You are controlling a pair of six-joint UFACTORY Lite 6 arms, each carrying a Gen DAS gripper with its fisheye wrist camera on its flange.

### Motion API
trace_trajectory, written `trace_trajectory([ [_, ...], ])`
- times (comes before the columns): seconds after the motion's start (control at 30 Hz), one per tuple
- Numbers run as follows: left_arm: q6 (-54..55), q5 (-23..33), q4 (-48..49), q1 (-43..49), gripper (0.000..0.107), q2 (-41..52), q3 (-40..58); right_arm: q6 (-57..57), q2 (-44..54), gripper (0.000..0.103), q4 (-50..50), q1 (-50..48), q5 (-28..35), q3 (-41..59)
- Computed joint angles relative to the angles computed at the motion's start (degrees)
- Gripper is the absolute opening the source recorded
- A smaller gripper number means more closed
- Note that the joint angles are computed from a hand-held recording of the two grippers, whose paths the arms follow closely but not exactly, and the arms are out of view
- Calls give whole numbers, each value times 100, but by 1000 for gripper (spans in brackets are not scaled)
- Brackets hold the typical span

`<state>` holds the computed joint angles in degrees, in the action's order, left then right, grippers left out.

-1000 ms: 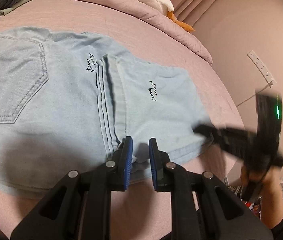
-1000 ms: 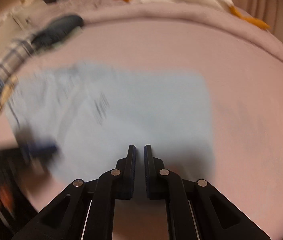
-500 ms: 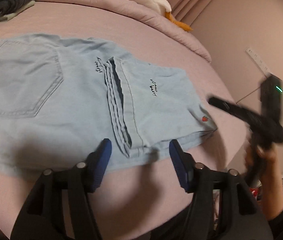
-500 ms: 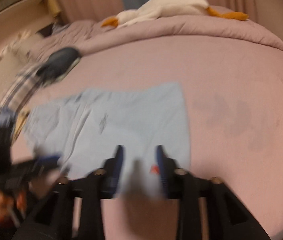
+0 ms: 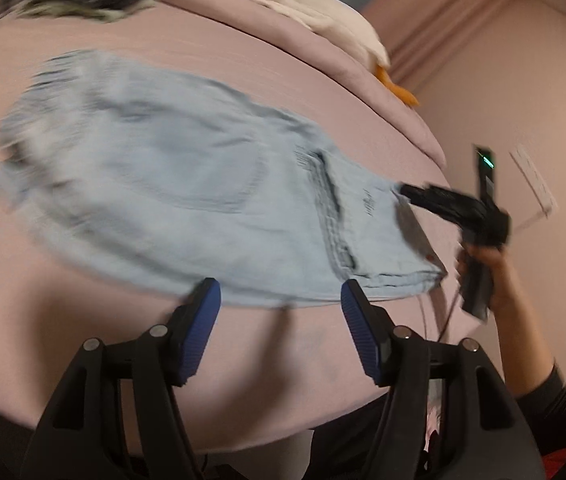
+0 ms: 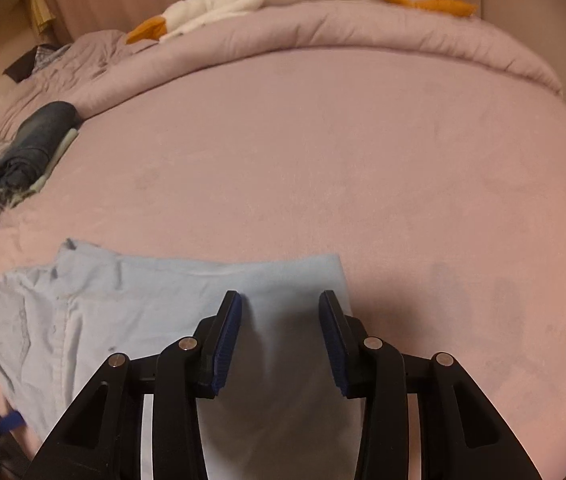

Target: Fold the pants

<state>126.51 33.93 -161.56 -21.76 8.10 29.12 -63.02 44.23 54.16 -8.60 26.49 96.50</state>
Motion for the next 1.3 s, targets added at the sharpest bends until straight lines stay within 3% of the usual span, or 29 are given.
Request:
trace_trajectory([
  [0.07,-390,387,292,432,65,-263,-553,-1199,-875,41,980,-7,-53,-1138],
  [0.17,-1076,1193,994,1412,65,-256,-1173,-2998,-1844,41,2144,-53,545,-2667],
  [0.27,-1644,2419,1970,2451,65,313,-1348,-4797,-2657,41,3351,82,1065,-4134],
  [0.33,-1736,2547,1958,2568,65,429,-1330,-5996,-2963,41,4245,273,1414,-4936],
  [0.4,-1787,2579,1631,2464,65,539,-1284,-6754,-2872,41,4883,700,1316,-5248],
  [0.47,-1809,2745,1229,2438,65,712,-1225,-6869,-2475,41,5072,1194,767,-5012],
  [0.57,-1898,3020,617,2465,65,892,-1147,-7762,-2626,41,6005,1518,373,-5186],
  [0.67,-2064,2916,170,2282,65,1048,-813,-7322,-2580,41,5610,1430,389,-5064],
  [0.8,-2920,2454,662,2603,61,1206,-131,-7254,-2557,41,5555,1379,465,-5075],
  [0.83,-3080,2256,847,2708,46,1122,-66,-7189,-2724,41,5493,1372,428,-5201],
  [0.9,-3074,1602,1033,2676,31,933,131,-7091,-2662,41,5502,1509,267,-5076],
  [0.97,-2698,1230,870,2479,28,782,183,-6316,-2781,41,4827,1544,144,-4936],
  [1.07,-1823,1040,488,2280,25,316,-88,-5798,-2967,41,4323,1314,630,-4832],
  [1.2,-1114,990,252,2185,25,-5,-236,-4441,-2198,41,3517,1440,681,-3541],
  [1.3,-764,959,174,2128,25,-18,-210,-2723,-1117,19,2413,1844,285,-1891],
])
